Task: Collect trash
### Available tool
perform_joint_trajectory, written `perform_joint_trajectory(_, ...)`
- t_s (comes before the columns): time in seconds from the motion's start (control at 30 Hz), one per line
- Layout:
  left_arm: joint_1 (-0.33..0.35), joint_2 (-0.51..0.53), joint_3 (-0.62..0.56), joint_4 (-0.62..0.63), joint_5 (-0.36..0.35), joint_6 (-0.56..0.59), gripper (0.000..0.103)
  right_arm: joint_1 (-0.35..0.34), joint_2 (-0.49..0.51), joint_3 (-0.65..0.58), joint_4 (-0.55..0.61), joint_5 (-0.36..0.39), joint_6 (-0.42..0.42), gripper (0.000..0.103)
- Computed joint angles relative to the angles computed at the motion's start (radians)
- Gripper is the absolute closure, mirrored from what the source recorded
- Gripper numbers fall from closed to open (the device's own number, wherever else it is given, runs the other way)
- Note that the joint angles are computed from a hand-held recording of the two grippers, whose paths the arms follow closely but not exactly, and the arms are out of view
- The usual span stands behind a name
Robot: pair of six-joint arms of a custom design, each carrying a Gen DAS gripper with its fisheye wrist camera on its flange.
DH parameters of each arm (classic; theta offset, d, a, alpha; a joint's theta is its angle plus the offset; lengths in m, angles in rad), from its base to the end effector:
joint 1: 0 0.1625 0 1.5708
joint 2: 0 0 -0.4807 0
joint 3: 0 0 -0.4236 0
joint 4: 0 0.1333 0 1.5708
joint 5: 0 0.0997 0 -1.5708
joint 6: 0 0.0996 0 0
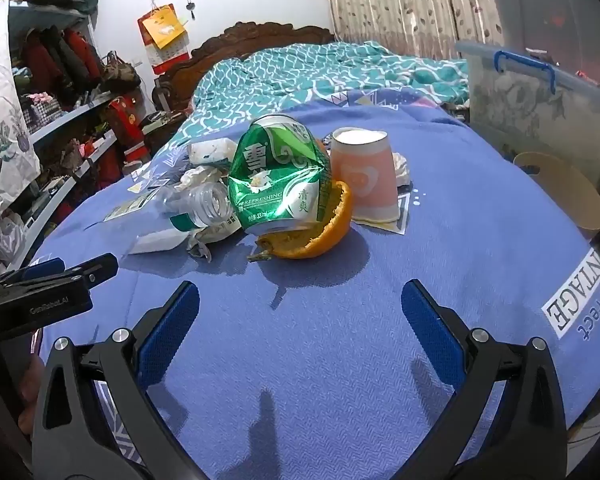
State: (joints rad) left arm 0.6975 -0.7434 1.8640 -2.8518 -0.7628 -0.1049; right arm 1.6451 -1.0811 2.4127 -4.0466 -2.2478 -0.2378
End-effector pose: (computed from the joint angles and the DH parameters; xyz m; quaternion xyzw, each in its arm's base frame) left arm -0.3645 -0.5733 0.0544 0.3143 0.8615 -0.2491 0.3113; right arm 0.1033 -0.4319 0.2338 -0.0543 -0.8114 0.4862 0.3200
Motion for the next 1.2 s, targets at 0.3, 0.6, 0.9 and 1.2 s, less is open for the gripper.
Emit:
perform_joint_trajectory(0.3,0.001,-0.002,-0.001,0.019,-0.009,-0.006,0.009,0.003,0.004,0.000,-0.005,-0.005,-0.007,0.003)
perform_joint_trajectory(0.6,0.034,0.001,0.002,0.136,-0.074,-0.095,0.009,-0.019,-0.017,0.005,0.147,-0.003,0.077,0.003)
perform_joint_trajectory(0.9,0.054,-0.009,0.033,0.214,-0.081,-0.153,0.009,-0.042,-0.032,-0.006,0.301,-0.005,0.156,0.003)
perform_joint_trajectory(1.2,0.051,-0.013,0.062,0.174,-0.076,-0.139,0.008,-0.081,-0.055,0.021,0.321,0.072,0.188,0.003)
